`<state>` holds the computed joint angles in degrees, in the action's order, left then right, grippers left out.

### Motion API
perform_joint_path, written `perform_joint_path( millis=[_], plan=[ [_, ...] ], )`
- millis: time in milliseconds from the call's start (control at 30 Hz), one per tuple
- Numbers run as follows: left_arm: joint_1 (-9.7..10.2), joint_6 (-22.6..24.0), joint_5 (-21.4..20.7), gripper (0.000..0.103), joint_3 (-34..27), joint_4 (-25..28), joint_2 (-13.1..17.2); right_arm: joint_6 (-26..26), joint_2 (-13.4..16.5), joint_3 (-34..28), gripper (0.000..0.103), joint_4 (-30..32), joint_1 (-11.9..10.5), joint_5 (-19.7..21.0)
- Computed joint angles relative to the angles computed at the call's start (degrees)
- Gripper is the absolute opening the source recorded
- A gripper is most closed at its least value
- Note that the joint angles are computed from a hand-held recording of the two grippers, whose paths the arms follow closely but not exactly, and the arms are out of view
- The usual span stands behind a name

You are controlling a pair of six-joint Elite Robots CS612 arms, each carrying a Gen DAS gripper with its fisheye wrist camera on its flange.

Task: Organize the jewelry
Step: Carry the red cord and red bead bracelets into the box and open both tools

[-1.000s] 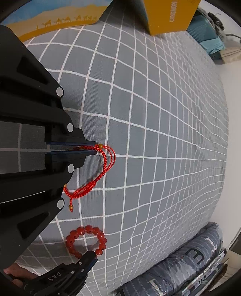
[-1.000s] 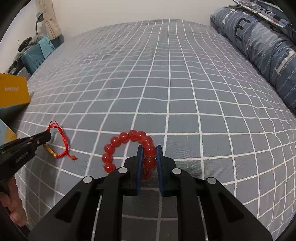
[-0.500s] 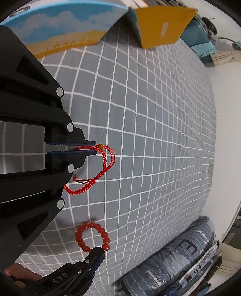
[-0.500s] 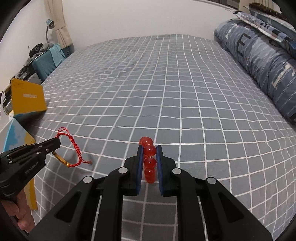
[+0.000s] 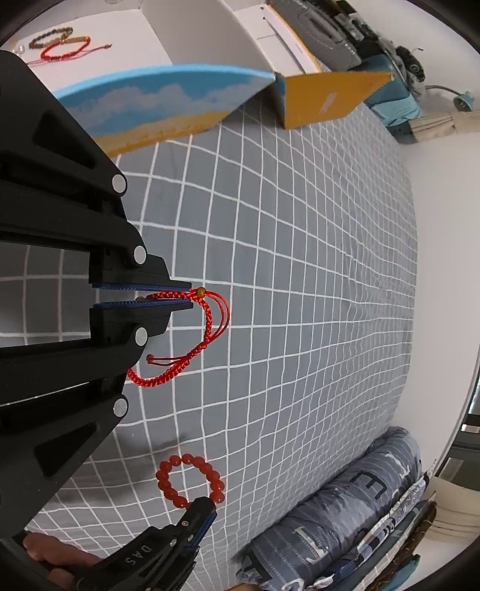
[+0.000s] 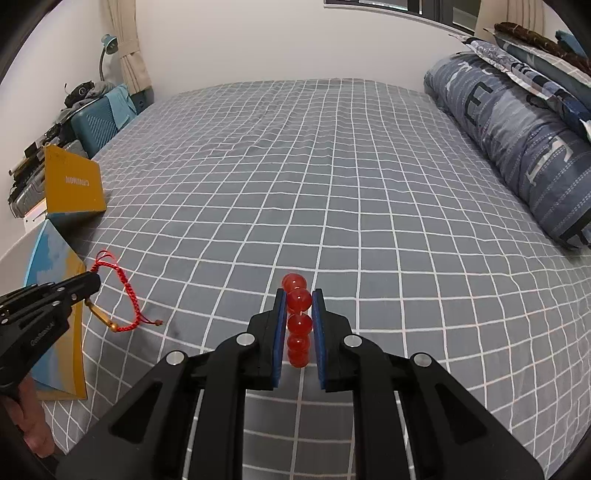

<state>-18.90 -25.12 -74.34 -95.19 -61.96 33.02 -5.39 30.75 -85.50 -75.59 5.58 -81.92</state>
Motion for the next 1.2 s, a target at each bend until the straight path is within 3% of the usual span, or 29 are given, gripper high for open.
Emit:
perform_joint_path(
  millis=[633, 1200],
  plan=[
    [-0.14, 0.1, 3.6, 0.004, -5.4, 4.2, -0.3, -0.1, -1.7, -1.5, 0.013, 0.0, 2.2, 1.8],
    [4.26, -6.0, 9.7, 0.004, -14.2, 12.5, -0.9, -2.2, -4.5, 1.2, 0.013, -3.2, 8.4, 7.2]
  ],
)
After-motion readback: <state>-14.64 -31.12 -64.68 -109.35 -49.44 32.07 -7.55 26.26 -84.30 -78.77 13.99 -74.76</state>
